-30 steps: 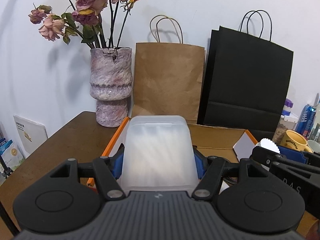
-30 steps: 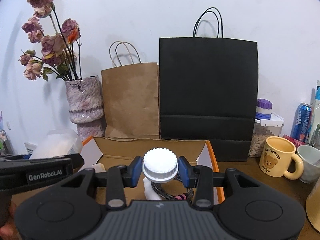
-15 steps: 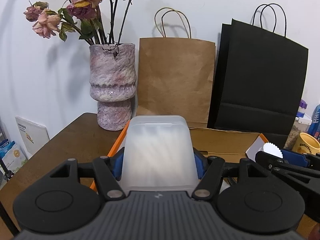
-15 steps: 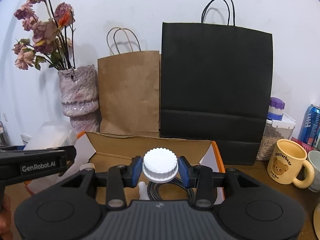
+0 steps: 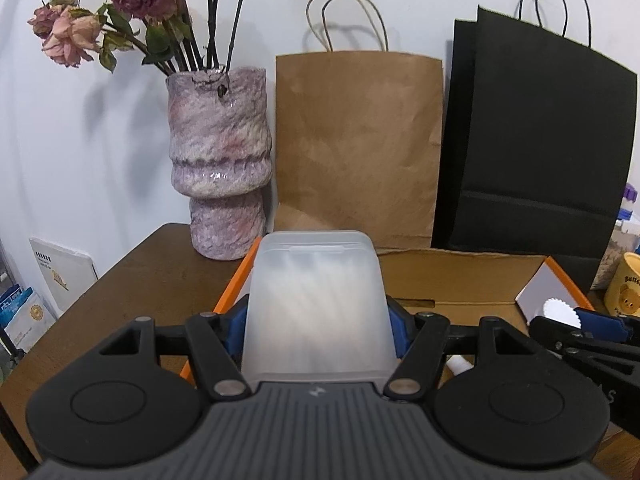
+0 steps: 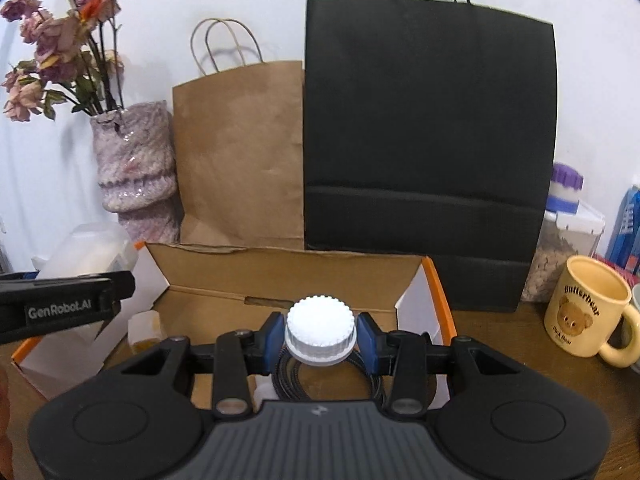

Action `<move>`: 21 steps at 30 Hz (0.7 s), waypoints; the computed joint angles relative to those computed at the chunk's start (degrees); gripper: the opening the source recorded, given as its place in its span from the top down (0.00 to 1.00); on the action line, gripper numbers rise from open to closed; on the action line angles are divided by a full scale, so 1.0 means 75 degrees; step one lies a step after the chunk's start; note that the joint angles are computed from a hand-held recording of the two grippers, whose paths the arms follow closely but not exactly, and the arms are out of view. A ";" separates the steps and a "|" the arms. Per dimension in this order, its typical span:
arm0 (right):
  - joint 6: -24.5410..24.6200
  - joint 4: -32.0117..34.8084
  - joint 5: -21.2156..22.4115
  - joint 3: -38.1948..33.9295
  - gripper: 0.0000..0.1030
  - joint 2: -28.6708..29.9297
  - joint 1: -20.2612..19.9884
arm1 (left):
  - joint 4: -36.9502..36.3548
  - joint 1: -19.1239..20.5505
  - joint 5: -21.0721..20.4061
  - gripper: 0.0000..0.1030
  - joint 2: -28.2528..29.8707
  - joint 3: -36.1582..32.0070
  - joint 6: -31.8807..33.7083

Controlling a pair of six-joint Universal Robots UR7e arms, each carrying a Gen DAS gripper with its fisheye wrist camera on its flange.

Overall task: Organize rigid objects
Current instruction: 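Open both grippers to drop the container and cap into the box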

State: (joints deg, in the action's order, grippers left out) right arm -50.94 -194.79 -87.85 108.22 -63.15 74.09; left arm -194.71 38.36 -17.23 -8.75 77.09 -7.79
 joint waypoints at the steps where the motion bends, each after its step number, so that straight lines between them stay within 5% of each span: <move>1: -0.0024 -0.0004 0.0013 -0.0001 0.62 0.0016 -0.0017 | 0.0018 0.0012 -0.0013 0.35 -0.0004 0.0013 -0.0013; 12: 0.0083 0.0262 0.0007 -0.0054 0.61 -0.0017 -0.0108 | 0.0276 0.0010 0.0068 0.34 -0.0015 0.0040 -0.0032; 14: 0.0217 0.0294 -0.0080 -0.0105 0.46 -0.0005 -0.0114 | 0.0125 0.0002 0.0159 0.20 0.0041 -0.0025 0.0136; 16: 0.0257 0.0257 -0.0040 -0.0106 0.16 -0.0012 -0.0142 | -0.0285 -0.0022 0.0230 0.07 0.0136 -0.0131 0.0513; 17: 0.0269 0.0220 -0.0003 -0.0102 0.09 -0.0013 -0.0155 | -0.0491 -0.0032 0.0256 0.00 0.0181 -0.0189 0.0690; 21: 0.0366 0.0078 -0.0029 -0.0114 0.00 0.0015 -0.0164 | -0.0739 -0.0046 0.0235 0.00 0.0188 -0.0195 0.0897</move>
